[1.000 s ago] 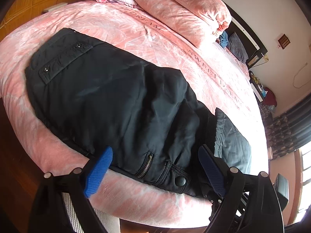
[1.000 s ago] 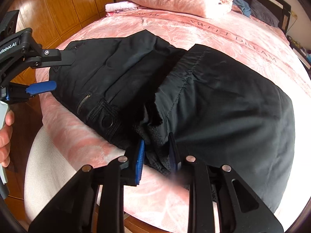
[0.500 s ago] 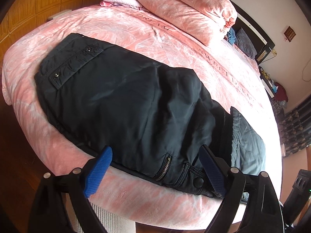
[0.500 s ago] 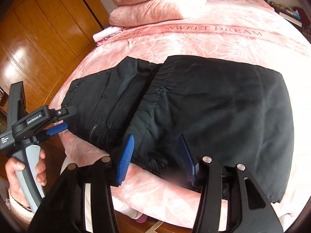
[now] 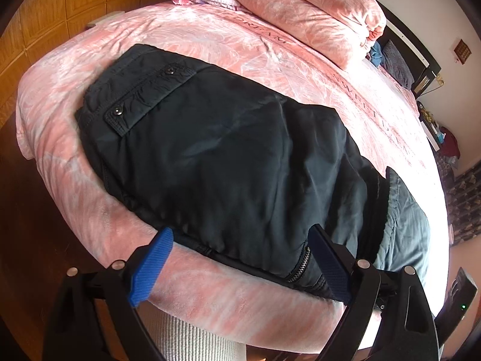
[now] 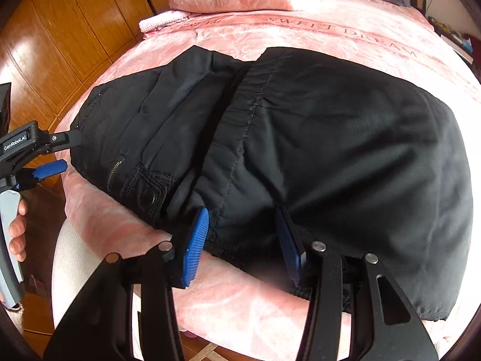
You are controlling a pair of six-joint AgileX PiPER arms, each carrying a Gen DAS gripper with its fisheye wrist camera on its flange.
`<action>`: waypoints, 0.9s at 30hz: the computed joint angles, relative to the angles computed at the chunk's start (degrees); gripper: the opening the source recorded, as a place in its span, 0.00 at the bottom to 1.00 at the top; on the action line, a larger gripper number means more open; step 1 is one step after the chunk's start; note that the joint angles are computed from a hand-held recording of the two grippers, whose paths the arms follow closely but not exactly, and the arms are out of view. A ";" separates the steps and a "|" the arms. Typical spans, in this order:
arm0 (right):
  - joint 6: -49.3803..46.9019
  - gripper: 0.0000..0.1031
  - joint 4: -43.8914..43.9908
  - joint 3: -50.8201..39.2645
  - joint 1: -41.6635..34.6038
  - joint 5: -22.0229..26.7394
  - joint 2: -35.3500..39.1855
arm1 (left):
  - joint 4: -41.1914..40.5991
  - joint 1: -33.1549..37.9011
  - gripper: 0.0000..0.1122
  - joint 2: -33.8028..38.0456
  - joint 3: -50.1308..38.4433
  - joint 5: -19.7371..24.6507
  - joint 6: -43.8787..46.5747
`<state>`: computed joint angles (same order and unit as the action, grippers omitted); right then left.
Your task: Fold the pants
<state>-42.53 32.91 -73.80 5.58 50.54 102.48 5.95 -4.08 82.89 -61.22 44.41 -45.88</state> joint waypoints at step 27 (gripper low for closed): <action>-2.68 0.54 4.71 1.83 0.84 0.21 -0.54 | -58.48 35.22 0.60 1.67 13.28 -2.27 49.45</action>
